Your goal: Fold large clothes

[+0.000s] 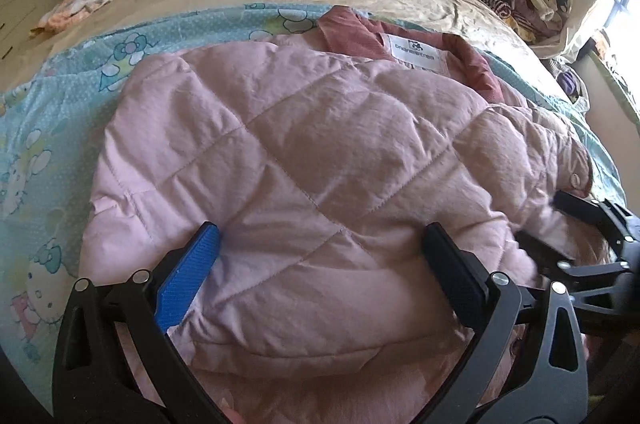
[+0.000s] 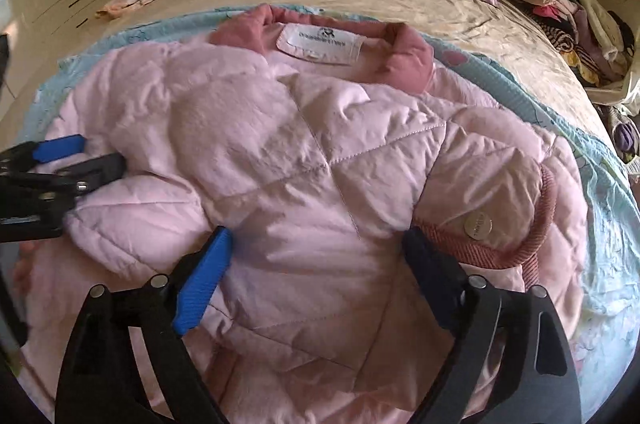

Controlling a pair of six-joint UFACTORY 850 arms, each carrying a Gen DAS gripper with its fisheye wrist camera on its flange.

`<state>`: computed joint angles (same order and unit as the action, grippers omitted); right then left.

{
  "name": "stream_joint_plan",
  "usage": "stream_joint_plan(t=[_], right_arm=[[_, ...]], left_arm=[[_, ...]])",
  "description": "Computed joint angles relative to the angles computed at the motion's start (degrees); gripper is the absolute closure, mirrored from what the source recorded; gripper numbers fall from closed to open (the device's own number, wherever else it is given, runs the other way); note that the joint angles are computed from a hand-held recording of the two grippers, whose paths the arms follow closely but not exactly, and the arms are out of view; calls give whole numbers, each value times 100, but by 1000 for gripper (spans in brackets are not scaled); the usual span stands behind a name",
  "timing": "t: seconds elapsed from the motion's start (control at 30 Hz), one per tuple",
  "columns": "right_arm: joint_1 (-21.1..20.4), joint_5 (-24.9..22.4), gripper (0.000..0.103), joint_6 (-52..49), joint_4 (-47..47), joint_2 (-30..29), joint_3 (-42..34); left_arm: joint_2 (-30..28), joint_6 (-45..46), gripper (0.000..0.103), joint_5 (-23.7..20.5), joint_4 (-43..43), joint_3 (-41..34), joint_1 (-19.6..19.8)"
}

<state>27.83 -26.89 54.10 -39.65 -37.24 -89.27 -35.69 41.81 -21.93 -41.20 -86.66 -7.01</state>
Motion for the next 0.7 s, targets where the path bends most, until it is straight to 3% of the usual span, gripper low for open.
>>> stream_joint_plan(t=[0.23,0.47,0.7], right_arm=[[49,64,14,759,-462,146,230],[147,641,8,1834,-937,937,1100],[355,730,7,2963,-1853,1543,1609]], left_arm=[[465,428,9,77,-526,508,58],[881,911,9,25,-1117,904,124],[1301,1510,9,-70,-1742,1250,191]])
